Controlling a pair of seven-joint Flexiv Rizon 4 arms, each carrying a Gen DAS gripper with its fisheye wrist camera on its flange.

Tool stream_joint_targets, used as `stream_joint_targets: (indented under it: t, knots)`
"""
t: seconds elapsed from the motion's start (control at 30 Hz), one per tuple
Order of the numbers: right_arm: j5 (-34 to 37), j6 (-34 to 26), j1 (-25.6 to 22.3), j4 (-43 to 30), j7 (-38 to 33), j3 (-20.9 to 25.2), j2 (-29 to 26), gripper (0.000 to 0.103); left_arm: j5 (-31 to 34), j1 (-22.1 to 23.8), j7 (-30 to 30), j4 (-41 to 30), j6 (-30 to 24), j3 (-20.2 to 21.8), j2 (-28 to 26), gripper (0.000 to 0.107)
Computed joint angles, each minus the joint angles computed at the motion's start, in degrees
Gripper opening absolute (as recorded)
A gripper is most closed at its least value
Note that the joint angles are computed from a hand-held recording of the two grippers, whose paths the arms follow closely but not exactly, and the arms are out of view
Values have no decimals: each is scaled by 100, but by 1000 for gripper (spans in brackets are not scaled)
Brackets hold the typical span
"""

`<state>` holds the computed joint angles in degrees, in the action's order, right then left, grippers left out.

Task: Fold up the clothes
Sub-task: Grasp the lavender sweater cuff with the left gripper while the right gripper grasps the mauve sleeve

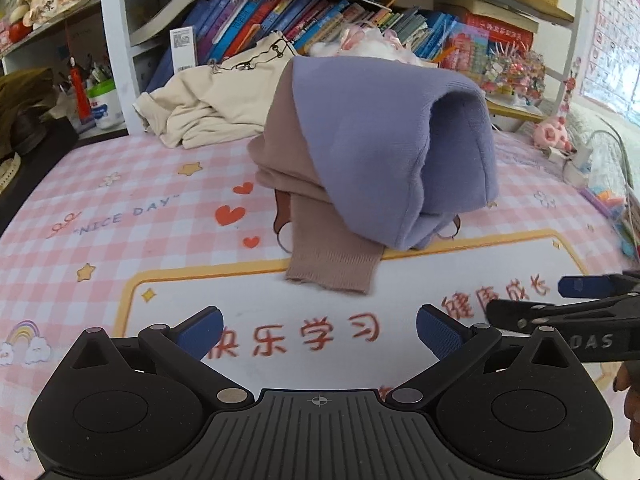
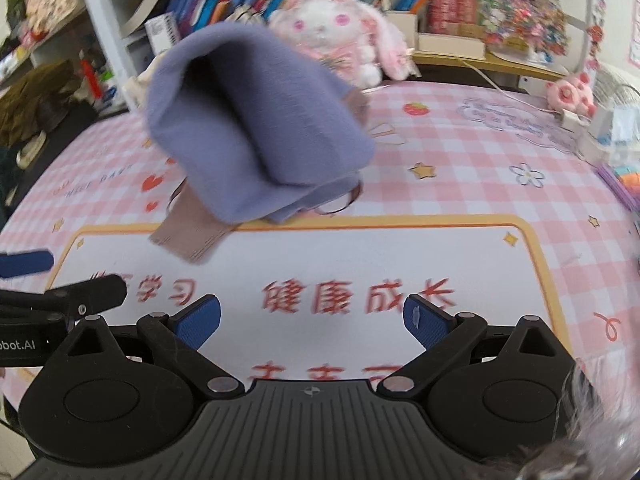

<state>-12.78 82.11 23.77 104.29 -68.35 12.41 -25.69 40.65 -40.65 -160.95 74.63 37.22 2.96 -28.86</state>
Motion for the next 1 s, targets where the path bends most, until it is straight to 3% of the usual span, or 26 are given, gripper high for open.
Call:
stream_joint_targets:
  t: [0.17, 0.3, 0.47, 0.57, 0.67, 0.83, 0.87, 0.9, 0.93, 0.97, 1.0]
  knots:
    - [878, -263, -774, -630, -300, 785, -302, 98, 453, -244, 430, -894, -676, 133, -440, 103]
    - [1649, -684, -1162, -1261, -607, 1216, -548, 98, 663, -352, 974, -1616, -831, 263, -900, 103]
    - [2651, -1064, -1501, -1947, -987, 1649, -821, 98, 429, -316, 1112, -2156, -763, 435, -1292, 98]
    - [3711, -1432, -1917, -2610, -1026, 2200, -1196, 97, 374, -309, 1112, -2335, -718, 587, -1442, 93]
    - [4957, -1785, -2319, -3353, -880, 2804, -1754, 96, 269, -269, 1084, -2425, -773, 684, -1531, 82]
    - [5419, -1796, -1764, -4047, -144, 2286, -2145, 94, 167, -252, 1067, -2308, -915, 759, -1486, 79]
    - [5511, -1830, -1711, -4137, -130, 2234, -2192, 89, 185, -260, 1084, -2273, -926, 768, -1468, 79]
    - [5616, -1883, -1700, -4195, -206, 2225, -2220, 75, 212, -271, 1110, -2245, -931, 774, -1452, 76]
    - [5722, -1937, -1688, -4252, -281, 2213, -2248, 62, 236, -278, 1140, -2208, -930, 775, -1431, 65]
    - [5828, -1993, -1677, -4309, -355, 2201, -2276, 39, 234, -266, 1178, -2144, -909, 758, -1391, 58]
    - [5933, -2050, -1665, -4365, -428, 2186, -2304, 29, 195, -238, 1214, -2089, -903, 725, -1355, 43]
